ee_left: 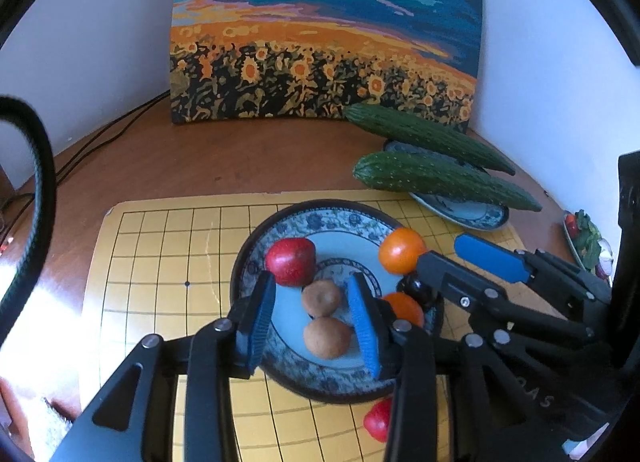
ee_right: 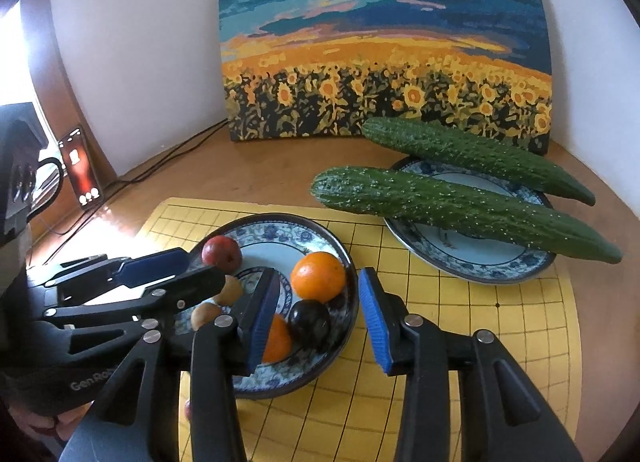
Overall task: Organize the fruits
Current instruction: 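Lower the apple and orange onto the plate and open both tools, then move both open tools back toward the remaining red apple and tan fruit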
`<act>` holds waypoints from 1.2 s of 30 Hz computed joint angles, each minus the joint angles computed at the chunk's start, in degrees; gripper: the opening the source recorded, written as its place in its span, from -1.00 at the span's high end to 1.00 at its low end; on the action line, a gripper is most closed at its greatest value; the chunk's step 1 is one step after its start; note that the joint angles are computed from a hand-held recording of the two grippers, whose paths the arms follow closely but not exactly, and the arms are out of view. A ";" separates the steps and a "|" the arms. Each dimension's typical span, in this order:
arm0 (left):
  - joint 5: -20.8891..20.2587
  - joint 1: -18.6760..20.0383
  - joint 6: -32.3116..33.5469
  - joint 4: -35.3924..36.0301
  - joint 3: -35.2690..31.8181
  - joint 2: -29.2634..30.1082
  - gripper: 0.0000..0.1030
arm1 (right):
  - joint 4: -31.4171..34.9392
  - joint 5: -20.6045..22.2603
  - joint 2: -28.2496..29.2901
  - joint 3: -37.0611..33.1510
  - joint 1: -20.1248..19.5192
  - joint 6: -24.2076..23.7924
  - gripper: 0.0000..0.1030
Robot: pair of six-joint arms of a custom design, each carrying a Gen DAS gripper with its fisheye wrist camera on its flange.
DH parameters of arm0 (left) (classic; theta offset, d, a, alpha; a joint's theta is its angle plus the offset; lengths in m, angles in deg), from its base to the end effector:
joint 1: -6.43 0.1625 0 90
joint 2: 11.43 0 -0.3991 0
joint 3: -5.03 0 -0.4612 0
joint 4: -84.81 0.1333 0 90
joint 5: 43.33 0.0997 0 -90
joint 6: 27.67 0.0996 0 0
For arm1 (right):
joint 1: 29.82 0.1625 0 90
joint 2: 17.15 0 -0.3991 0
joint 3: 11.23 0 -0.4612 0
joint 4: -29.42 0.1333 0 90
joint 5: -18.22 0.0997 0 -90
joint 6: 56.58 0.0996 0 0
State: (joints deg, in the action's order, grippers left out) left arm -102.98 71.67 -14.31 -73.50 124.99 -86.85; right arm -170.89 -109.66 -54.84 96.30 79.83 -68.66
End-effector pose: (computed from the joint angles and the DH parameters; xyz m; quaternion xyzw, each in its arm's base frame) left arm -0.0657 -0.5810 0.1868 0.2575 0.9103 -0.2232 0.2351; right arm 0.2703 -0.5423 -0.0215 0.1346 -0.8844 0.3465 0.2823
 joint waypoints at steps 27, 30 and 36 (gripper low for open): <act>-1.44 -2.62 -5.98 4.11 11.33 -13.36 0.23 | -2.76 -3.14 -4.27 11.26 4.18 9.91 0.17; -1.52 -2.74 -6.39 4.36 11.99 -14.05 0.23 | -3.52 -3.59 -4.51 12.25 4.32 10.18 0.17; -1.50 -3.00 -7.22 4.91 13.17 -14.91 0.23 | -5.29 -4.11 -4.67 13.96 4.09 11.72 0.17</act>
